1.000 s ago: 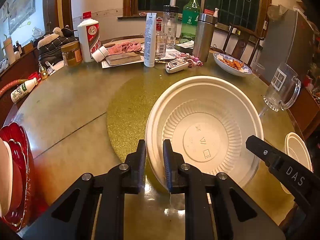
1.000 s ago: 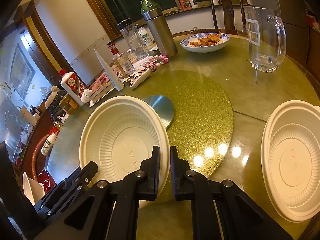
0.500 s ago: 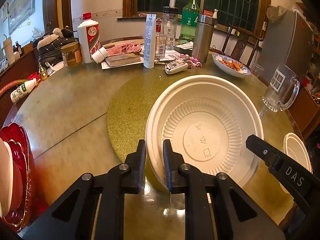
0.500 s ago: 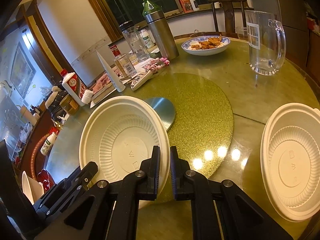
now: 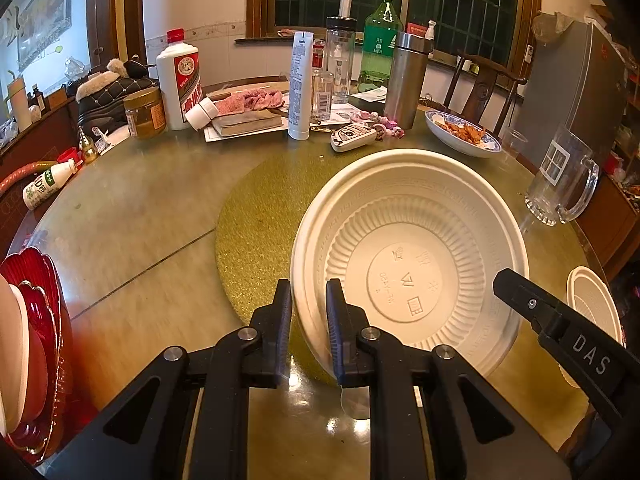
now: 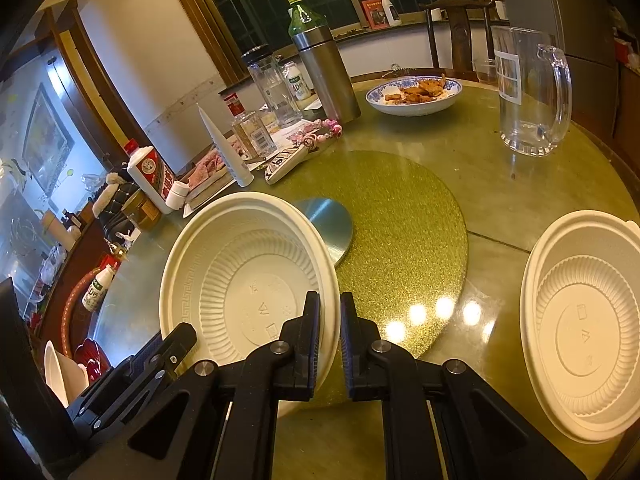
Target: Organize plates and bowls
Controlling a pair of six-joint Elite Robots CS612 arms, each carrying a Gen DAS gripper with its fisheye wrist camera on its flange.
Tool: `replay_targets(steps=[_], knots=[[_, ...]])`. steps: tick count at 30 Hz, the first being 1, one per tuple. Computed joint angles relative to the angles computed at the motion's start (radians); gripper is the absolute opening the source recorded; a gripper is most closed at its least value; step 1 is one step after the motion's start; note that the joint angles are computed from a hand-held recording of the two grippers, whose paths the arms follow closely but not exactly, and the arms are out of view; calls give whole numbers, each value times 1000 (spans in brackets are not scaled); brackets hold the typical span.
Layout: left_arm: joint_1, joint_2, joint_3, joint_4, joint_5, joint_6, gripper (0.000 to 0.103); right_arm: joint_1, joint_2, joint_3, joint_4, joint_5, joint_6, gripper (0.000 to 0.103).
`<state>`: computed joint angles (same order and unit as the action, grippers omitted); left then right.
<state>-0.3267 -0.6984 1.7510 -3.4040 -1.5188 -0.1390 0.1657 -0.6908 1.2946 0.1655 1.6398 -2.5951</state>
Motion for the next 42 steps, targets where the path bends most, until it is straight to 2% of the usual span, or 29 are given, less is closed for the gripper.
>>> replay_targets(steps=[14,42], knots=[[-1,0,2,-9,2,2,15,5,-6,5,-8,14,-5,9],[-2,1,9,-41,-2,13,14,29,-18,15,-26,109,-46,9]])
